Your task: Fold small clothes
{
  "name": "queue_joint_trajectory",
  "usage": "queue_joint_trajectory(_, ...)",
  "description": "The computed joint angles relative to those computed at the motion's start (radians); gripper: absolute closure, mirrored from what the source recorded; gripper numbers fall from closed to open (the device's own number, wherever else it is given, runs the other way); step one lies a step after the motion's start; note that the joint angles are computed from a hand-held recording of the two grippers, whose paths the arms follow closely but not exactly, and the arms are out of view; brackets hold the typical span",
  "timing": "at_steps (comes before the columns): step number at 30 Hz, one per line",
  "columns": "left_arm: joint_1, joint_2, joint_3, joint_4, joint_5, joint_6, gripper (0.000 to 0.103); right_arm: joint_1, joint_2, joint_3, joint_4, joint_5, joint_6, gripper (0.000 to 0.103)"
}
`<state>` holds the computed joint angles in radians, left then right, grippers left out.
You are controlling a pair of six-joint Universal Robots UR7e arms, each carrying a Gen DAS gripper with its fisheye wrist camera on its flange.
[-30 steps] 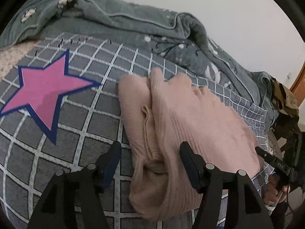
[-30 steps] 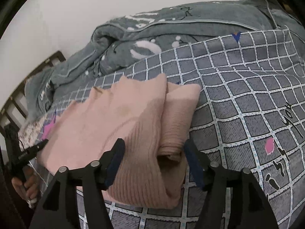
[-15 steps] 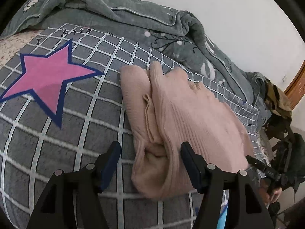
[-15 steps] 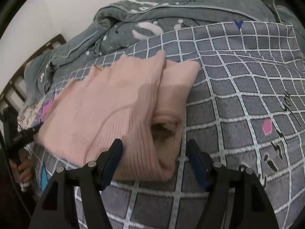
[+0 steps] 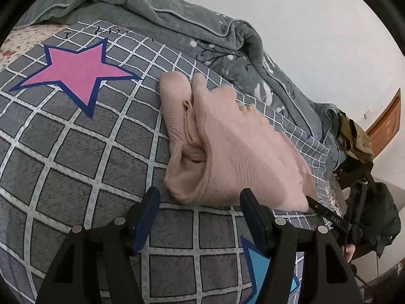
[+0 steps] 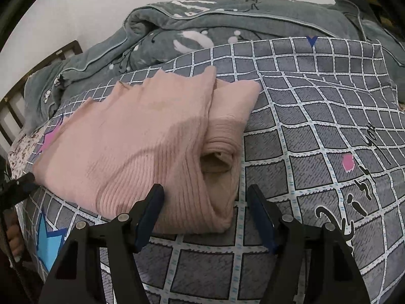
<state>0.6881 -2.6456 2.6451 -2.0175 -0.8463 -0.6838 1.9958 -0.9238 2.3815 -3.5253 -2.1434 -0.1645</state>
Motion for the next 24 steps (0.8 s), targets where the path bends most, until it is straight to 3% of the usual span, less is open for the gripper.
queue_joint_trajectory(8,0.117,0.181,0.022,-0.300,-0.062,0.136,0.038,0.001,-0.016,0.019,-0.004,0.014,0.027,0.041)
queue_joint_trajectory(11,0.167,0.245,0.026,-0.421,-0.097,0.185,0.038,-0.017,-0.029,0.023,-0.004,0.051,0.048,0.040)
queue_joint_trajectory(14,0.174,0.283,0.029,-0.474,-0.087,0.198,0.039,-0.028,-0.025,0.015,-0.004,0.064,0.076,0.040)
queue_joint_trajectory(18,0.146,0.301,0.040,-0.496,-0.033,0.188,0.041,-0.010,0.021,-0.010,-0.037,0.022,0.076,0.039)
queue_joint_trajectory(19,0.141,0.304,0.042,-0.500,-0.018,0.190,0.044,-0.006,0.029,-0.016,-0.035,0.015,0.071,0.043)
queue_joint_trajectory(21,0.146,0.329,0.040,-0.521,-0.003,0.191,0.060,-0.001,0.045,-0.026,-0.042,0.000,0.064,0.051)
queue_joint_trajectory(24,0.195,0.367,0.039,-0.608,-0.053,0.212,0.077,-0.006,0.043,-0.024,-0.039,0.016,0.062,0.063)
